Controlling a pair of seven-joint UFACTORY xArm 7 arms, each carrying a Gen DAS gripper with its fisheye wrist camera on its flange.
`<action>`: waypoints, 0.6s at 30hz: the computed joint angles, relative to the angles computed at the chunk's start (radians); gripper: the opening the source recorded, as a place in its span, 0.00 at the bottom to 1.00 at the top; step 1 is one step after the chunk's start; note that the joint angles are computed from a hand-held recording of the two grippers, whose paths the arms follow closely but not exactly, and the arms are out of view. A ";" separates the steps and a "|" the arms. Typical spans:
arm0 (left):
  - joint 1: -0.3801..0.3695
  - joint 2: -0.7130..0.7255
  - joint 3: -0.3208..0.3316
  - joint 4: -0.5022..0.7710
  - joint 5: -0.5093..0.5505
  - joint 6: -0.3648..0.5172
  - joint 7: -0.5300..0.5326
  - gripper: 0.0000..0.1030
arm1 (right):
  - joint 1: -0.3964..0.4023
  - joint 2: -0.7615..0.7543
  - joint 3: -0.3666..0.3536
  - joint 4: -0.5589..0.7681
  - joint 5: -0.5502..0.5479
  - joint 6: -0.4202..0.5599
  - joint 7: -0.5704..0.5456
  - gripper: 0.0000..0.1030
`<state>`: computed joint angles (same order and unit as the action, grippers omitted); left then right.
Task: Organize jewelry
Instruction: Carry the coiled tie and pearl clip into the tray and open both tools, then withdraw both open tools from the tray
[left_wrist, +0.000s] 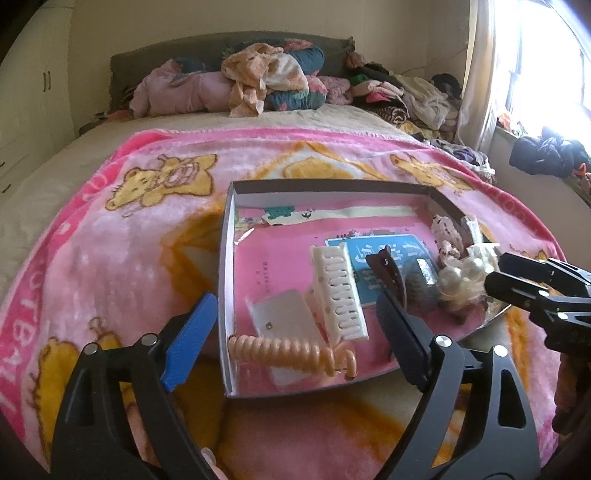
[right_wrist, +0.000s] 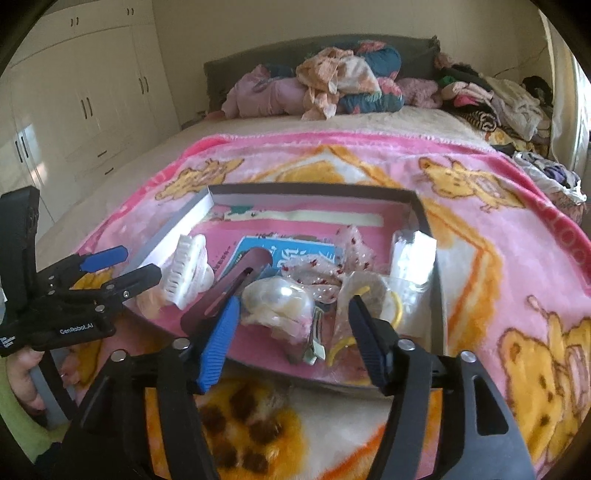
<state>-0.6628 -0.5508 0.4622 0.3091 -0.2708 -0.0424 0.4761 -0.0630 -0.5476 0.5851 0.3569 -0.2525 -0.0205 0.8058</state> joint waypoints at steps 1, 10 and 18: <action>0.022 -0.015 -0.020 -0.008 0.003 0.005 -0.006 0.80 | 0.005 -0.025 0.000 -0.010 0.003 0.000 0.006 0.70; 0.185 -0.165 -0.177 -0.066 0.031 0.075 -0.068 0.89 | 0.074 -0.235 -0.014 -0.071 0.002 0.091 0.049 0.92; 0.267 -0.322 -0.257 -0.114 0.047 0.160 -0.110 0.89 | 0.148 -0.384 -0.025 -0.117 -0.008 0.173 0.110 0.94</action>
<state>-0.3963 -0.8728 0.2048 0.1955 -0.2233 0.1173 0.3661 0.0851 -0.9313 0.5602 0.2403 -0.2610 0.1528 0.9156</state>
